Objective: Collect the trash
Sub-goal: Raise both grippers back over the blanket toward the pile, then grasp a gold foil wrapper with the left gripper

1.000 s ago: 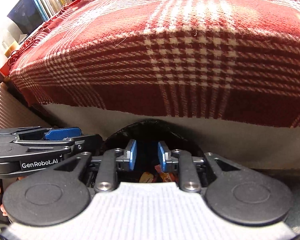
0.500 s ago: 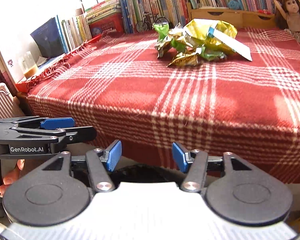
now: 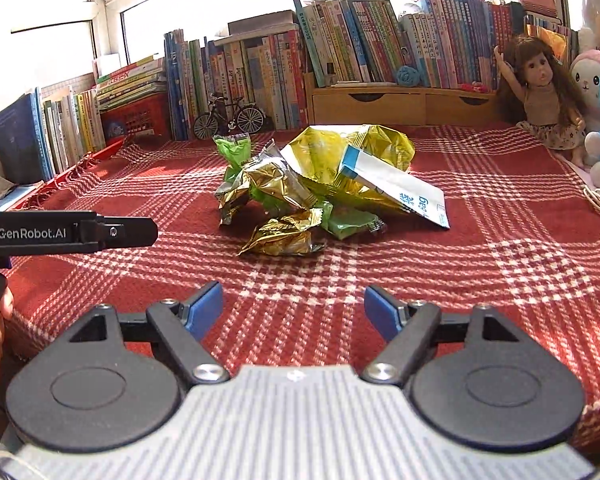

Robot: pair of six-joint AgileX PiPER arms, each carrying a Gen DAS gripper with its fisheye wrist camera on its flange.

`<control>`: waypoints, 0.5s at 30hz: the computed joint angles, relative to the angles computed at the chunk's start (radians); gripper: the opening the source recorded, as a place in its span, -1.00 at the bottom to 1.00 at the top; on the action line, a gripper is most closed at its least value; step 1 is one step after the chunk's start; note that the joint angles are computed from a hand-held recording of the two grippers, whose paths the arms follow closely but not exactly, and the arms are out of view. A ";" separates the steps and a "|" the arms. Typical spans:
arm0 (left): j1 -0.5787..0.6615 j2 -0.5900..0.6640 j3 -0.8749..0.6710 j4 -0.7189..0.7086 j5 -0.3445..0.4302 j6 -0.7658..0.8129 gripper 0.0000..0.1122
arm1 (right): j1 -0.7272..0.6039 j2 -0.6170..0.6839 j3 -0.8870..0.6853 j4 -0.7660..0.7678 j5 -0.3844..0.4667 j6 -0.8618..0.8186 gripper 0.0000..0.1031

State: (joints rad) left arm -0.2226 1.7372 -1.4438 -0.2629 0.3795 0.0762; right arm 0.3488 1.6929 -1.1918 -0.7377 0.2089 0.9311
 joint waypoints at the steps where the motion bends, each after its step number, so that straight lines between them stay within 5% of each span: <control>1: -0.003 0.043 -0.053 0.010 0.011 -0.011 0.28 | -0.001 0.025 -0.024 0.007 0.007 -0.012 0.66; 10: -0.038 0.406 -0.595 0.100 0.265 -0.088 0.16 | -0.011 0.157 -0.189 0.241 0.037 -0.298 0.66; 12: -0.047 0.479 -0.717 0.138 0.331 -0.123 -0.02 | -0.014 0.177 -0.217 0.277 0.043 -0.340 0.66; 14: -0.044 0.551 -0.843 0.126 0.424 -0.126 -0.58 | -0.016 0.189 -0.232 0.299 0.046 -0.366 0.66; 15: -0.042 0.567 -0.868 0.126 0.442 -0.133 -0.58 | -0.017 0.194 -0.239 0.306 0.047 -0.376 0.66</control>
State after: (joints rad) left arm -0.2650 2.3040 -2.3122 -0.1373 0.8211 -0.0568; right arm 0.3320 1.8871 -1.4304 -0.4317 0.2564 0.5554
